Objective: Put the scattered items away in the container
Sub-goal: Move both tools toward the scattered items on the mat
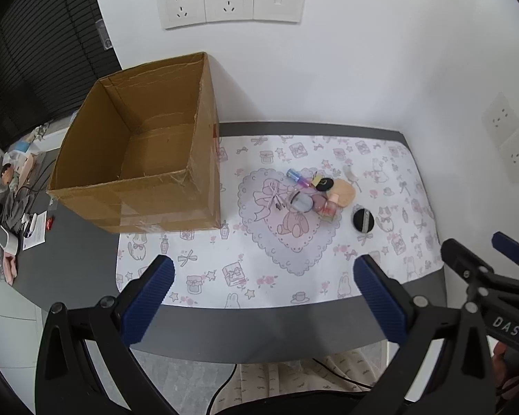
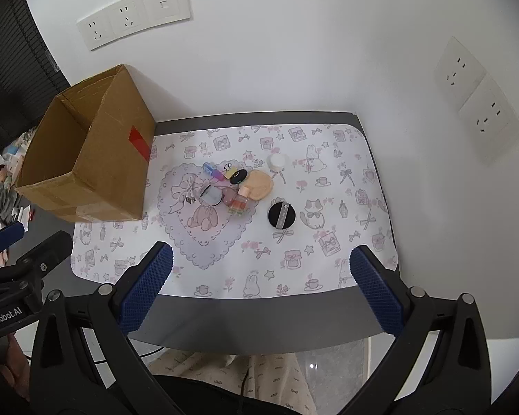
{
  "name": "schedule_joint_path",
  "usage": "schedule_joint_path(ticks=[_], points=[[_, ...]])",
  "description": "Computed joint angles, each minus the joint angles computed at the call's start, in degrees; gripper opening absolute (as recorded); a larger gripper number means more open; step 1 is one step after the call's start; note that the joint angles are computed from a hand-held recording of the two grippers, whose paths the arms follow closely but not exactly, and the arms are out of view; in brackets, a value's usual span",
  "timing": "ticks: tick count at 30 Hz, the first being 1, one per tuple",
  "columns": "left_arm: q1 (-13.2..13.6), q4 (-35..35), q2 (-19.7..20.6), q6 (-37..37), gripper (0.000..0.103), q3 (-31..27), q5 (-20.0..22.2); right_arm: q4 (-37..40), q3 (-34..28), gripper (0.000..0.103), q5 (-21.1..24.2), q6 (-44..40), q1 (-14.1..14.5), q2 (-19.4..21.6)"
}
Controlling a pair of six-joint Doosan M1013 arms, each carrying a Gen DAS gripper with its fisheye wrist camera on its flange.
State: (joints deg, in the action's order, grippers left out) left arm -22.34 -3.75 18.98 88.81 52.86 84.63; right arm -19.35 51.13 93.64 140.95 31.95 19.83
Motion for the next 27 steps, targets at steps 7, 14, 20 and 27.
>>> schedule_joint_path(ticks=[7,14,20,27], points=[[0.58,-0.65,-0.35,0.99,0.103,0.48,0.34,-0.47,-1.1,0.103,1.28,2.55,0.81,0.73],[0.94,0.51,1.08,0.32,0.103,-1.33,1.46,-0.01,-2.17,0.103,1.55,1.39,0.36,1.62],[0.69,0.17,1.85,0.46,0.103,-1.93,1.78,0.81,-3.23,0.103,2.1,0.22,-0.37,2.34],[-0.05,-0.27,3.52,0.39,0.103,-4.01,2.92,1.81,-3.61,0.103,2.16,-0.63,-1.47,2.75]])
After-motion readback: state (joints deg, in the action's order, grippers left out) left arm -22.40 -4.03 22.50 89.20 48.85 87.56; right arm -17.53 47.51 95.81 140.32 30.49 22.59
